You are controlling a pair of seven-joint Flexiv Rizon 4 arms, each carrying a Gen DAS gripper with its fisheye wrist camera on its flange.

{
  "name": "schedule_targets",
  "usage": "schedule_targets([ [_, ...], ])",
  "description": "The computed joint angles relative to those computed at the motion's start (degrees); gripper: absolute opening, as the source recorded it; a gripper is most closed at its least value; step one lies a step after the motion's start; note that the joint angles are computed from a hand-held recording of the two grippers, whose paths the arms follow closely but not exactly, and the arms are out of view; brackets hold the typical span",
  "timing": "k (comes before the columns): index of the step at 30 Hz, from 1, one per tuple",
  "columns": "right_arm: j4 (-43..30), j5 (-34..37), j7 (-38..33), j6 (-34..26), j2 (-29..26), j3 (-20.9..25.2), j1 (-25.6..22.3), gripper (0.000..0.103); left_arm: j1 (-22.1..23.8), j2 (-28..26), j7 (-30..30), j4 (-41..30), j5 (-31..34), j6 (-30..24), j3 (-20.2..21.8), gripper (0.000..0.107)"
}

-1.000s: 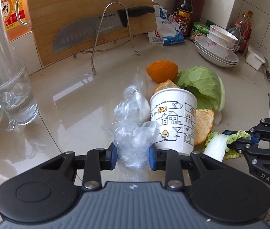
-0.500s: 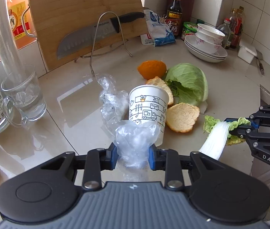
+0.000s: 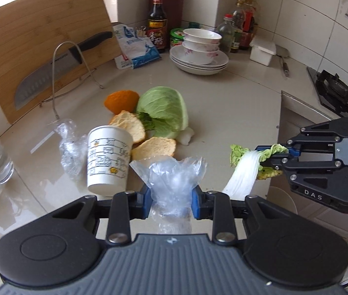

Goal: Collect trash
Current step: 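Lift the plastic bag and leaf and carry both toward the white bin, then open right tool over the bin while left tool releases the plastic bag into it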

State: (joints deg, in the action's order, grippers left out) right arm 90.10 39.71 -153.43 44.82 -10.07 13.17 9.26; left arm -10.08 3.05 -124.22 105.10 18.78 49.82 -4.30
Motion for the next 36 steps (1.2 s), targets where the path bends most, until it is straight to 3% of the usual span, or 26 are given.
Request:
schedule_targets([
  [14,9.8,-7.6,13.5,12.5,3.1,-4.6,-3.3,0.010,-5.2,-15.6,20.9,-10.3,-14.1,7.9,-1.6,0.029],
  [19,13.1,-14.8,21.8,18.2,0.8,-6.1,-4.5,0.010,-7.1,-20.6,27.5,-14.6,-18.3,8.3,-2.2,0.029],
  [26,15.5,-24.4,31.4,23.1,-5.3,-6.6,-6.6,0.012,-10.2,-26.7,31.9,-21.3,-20.6,6.2,-1.8,0.029],
  [27,15.4,-25.2,32.3,23.5,-6.2,-6.4,-7.0,0.015,-10.6,-27.5,32.1,-22.2,-20.7,5.7,-1.7,0.029],
  [29,15.7,-27.6,34.1,25.3,-7.9,-6.4,-7.4,0.037,-11.2,-28.7,32.2,-23.6,-21.0,5.3,-1.5,0.029],
  [33,16.1,-31.2,37.7,26.5,-9.5,-5.9,-8.6,0.060,-12.2,-31.2,32.3,-26.7,-21.1,3.8,-1.0,0.029],
  [35,16.7,-31.5,38.1,27.7,-9.3,-5.1,-9.7,0.080,-12.7,-32.3,32.3,-28.1,-20.9,3.2,-0.7,0.029],
  [36,16.9,-31.0,37.8,28.0,-9.1,-4.4,-10.6,0.085,-12.8,-32.9,32.3,-28.8,-20.9,2.9,-0.7,0.029],
])
